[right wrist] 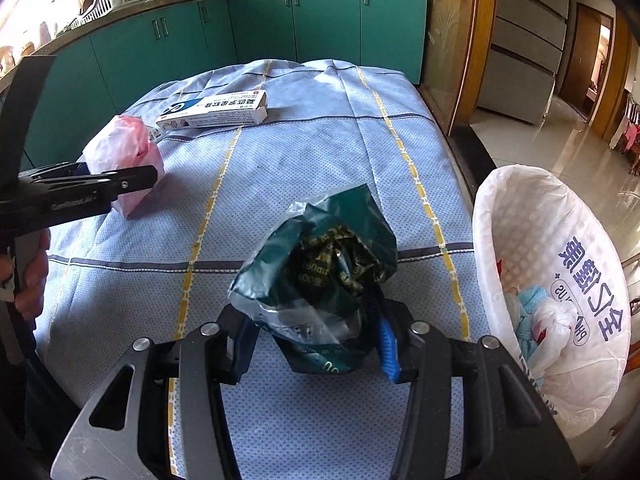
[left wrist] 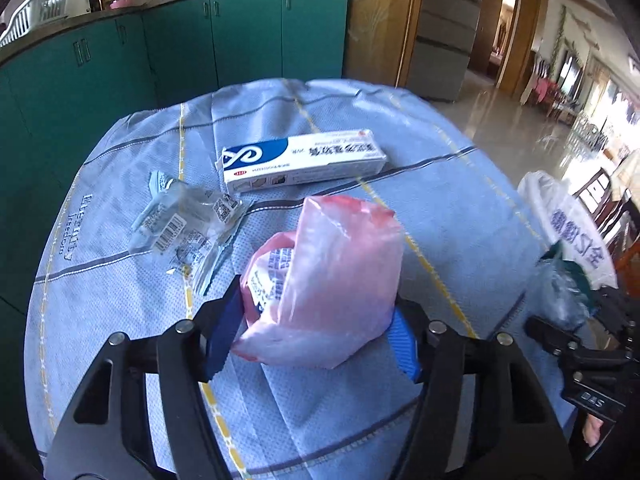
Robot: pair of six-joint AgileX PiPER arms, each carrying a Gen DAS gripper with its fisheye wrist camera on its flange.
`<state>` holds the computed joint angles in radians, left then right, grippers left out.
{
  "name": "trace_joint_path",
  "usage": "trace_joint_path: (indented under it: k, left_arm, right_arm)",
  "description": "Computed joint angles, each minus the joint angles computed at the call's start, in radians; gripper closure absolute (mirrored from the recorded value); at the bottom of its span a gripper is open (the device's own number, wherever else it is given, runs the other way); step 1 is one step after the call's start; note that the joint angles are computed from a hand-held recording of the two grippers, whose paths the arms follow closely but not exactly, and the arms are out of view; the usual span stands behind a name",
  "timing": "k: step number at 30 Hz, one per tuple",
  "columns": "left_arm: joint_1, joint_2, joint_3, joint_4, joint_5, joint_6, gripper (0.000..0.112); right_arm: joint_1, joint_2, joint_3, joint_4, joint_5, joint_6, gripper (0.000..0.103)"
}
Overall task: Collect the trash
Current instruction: 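Grasp and lift the pink bag with the left tool while the right tool holds the green bag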
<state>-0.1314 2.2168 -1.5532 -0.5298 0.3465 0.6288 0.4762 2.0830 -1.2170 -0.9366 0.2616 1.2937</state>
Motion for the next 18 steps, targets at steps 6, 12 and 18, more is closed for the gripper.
trace_joint_path:
  k: [6,12,18]
  left_arm:
    - [0.018,-0.132,0.177,-0.268,-0.055,0.281,0.046]
    - [0.038,-0.225,0.31,-0.462,-0.048,0.459,0.046]
    - [0.018,-0.252,0.421,-0.504,-0.096,0.537,0.046]
  right_arm:
    - [0.014,-0.021,0.01,-0.066,0.025,0.059,0.054]
    - [0.024,-0.057,0.034,-0.147,0.03,0.133,0.054]
    - [0.032,-0.089,0.064,-0.213,0.036,0.199,0.055]
